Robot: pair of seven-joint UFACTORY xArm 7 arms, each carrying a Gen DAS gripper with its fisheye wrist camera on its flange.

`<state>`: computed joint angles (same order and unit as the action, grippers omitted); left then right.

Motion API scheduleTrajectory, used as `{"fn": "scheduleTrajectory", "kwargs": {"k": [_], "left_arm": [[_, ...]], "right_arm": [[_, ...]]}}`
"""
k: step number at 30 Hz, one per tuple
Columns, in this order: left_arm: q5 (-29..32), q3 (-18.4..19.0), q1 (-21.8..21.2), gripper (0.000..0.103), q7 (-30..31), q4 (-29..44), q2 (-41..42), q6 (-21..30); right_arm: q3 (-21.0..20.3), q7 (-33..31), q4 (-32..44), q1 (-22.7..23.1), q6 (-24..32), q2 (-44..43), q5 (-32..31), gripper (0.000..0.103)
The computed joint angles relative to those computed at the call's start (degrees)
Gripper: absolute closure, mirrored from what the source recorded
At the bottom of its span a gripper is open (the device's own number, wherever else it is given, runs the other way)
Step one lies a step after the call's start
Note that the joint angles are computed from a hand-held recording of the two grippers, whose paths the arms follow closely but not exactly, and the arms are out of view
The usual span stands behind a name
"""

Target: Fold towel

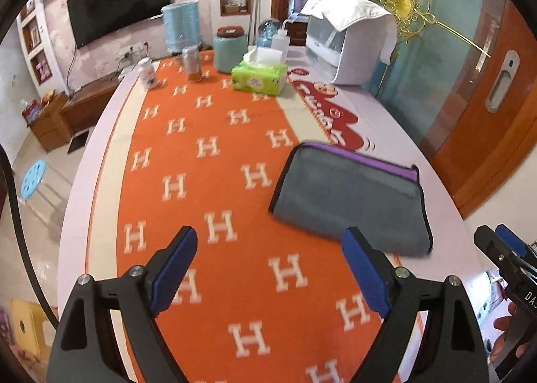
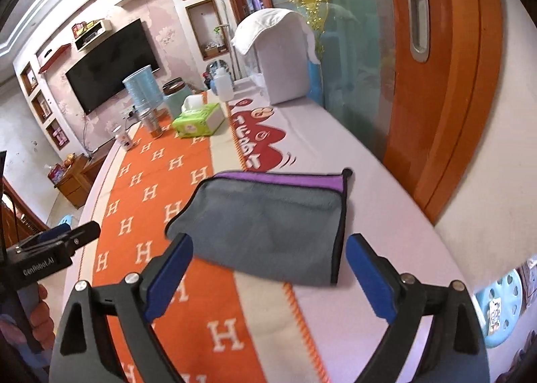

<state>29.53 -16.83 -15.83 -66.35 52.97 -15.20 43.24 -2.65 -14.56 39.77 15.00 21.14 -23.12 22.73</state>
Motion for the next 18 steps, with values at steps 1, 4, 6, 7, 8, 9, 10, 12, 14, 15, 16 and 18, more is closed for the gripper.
{"fn": "scheduleTrajectory", "kwargs": {"k": [1, 4, 6, 7, 8, 9, 10, 12, 14, 15, 16, 18], "left_arm": [[-1.0, -0.2, -0.6, 0.016, -0.5, -1.8, -1.9, 0.1], [-2.8, -1.6, -1.5, 0.016, -1.6, -5.6, -6.2, 1.4], [-4.2, -2.7, -2.1, 0.016, -2.4, -7.9, -9.1, 2.7], [-5.1, -3.4, -2.5, 0.016, -2.9, -9.0, -10.7, 3.4], [-5.8, -3.9, -2.7, 0.016, -3.3, -9.7, -11.7, 3.9], [-6.7, -4.3, -3.1, 0.016, -3.6, -10.5, -12.9, 4.4], [-7.7, -4.8, -3.5, 0.016, -4.1, -11.3, -14.2, 5.3], [-9.4, -5.6, -4.2, 0.016, -4.9, -12.9, -16.8, 6.2], [-10.7, -6.6, -4.8, 0.016, -5.4, -14.1, -19.1, 7.5], [-11.5, -7.2, -5.2, 0.016, -5.8, -14.3, -20.0, 8.7], [-12.3, -7.7, -5.5, 0.016, -6.3, -14.5, -20.8, 10.0], [-13.9, -8.4, -5.9, 0.016, -7.5, -14.7, -22.0, 11.6]], "right_arm": [[0.2, 0.1, -1.1, 0.1, 0.5, -1.4, 0.0, 0.010], [0.6, 0.6, -4.7, 0.8, 2.6, -6.0, -0.3, 0.010], [0.9, 1.0, -7.0, 1.3, 4.4, -9.2, -0.9, 0.010], [0.9, 1.2, -7.8, 1.5, 5.1, -10.3, -1.1, 0.010], [1.1, 1.6, -9.1, 1.8, 6.4, -12.3, -1.3, 0.010], [1.2, 1.9, -9.8, 2.1, 7.2, -13.3, -1.5, 0.010], [1.2, 2.2, -10.5, 2.5, 8.1, -14.4, -1.5, 0.010], [1.4, 2.9, -12.1, 3.3, 10.4, -17.2, -1.7, 0.010], [1.7, 3.5, -13.2, 4.0, 12.4, -19.4, -1.8, 0.010], [1.5, 3.3, -13.9, 4.7, 13.5, -20.8, -1.7, 0.010], [1.3, 3.0, -14.3, 5.2, 14.3, -21.8, -1.6, 0.010], [1.2, 2.7, -15.0, 5.8, 16.4, -23.8, -1.9, 0.010]]}}
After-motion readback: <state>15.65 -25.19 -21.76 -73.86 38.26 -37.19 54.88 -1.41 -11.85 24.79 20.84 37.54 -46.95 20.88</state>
